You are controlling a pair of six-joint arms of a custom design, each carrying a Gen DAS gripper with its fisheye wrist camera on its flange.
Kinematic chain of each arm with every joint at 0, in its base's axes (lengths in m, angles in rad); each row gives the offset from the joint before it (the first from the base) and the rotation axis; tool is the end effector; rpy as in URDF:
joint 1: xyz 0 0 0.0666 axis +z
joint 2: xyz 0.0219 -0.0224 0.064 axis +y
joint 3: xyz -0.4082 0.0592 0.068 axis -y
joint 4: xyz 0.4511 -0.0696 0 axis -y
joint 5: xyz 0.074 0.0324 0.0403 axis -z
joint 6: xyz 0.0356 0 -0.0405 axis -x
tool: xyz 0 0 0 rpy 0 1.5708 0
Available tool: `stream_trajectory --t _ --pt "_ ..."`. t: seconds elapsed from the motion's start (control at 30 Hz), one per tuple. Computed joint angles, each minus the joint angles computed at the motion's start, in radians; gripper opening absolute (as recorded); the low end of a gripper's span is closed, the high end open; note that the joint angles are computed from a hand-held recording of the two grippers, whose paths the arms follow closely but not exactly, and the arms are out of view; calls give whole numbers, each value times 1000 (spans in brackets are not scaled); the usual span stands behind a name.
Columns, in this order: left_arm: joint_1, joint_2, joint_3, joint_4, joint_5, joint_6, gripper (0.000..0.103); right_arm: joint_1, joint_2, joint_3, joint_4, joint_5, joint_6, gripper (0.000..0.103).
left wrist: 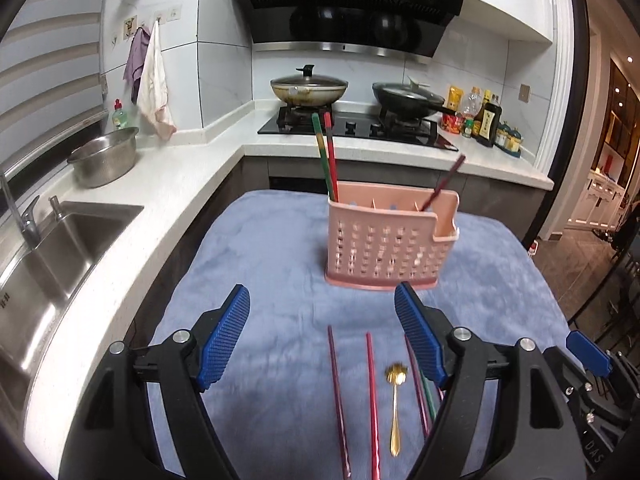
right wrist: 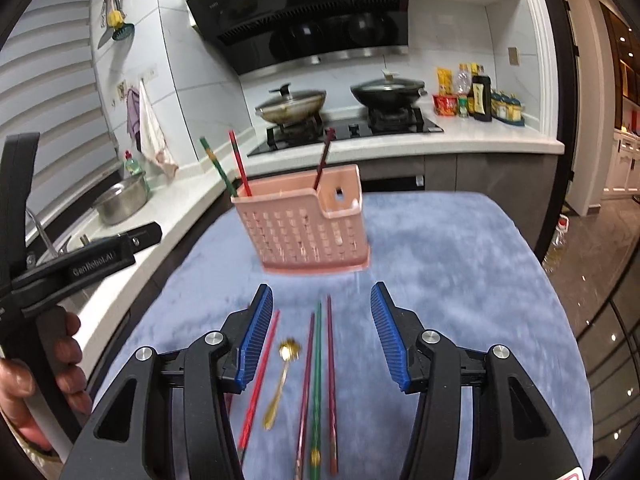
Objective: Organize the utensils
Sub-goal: 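Open both tools to release the chopsticks into the basket, then move the left tool to a dark-red chopstick while the right tool approaches a red chopstick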
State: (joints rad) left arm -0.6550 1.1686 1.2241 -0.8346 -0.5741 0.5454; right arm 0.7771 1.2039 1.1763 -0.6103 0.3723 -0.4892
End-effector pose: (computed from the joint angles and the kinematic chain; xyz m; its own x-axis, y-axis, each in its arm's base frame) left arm 0.3675 -0.2584 0.4847 -0.5828 -0.1016 -0.8063 -0.1138 0.9926 -0.0429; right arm 0.3486 0.3241 0.4596 -0.5838 0.0398 -0.8109 -0.1931 0.9633 0.1863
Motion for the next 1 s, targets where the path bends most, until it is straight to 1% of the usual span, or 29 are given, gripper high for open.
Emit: stream_trajectory --t 0.1,0.2,0.4,0.53,0.77,0.9,0.97,1.0 --pt "-18 -14 -21 -15 -7 14 71 25 -17 -32 -24 30 -22 50" --pt "-30 -24 -41 -36 9 40 71 50 -24 -57 -52 63 -35 50" --pt "-52 -33 -95 -64 41 88 71 74 -28 -93 -89 87 -55 50" --pt "-61 -29 -129 -89 67 110 71 71 -23 -125 -111 60 -88 50" --pt "-80 -26 -193 -94 119 144 71 74 -4 -158 -128 28 -112 50" --pt "-86 -26 -217 -101 141 151 71 78 10 -167 -128 7 -115 47" --pt "-88 -24 -223 -101 150 156 71 79 18 -166 -130 -5 -115 44" --pt "-88 -23 -225 -102 155 158 71 80 22 -166 -130 -9 -113 40"
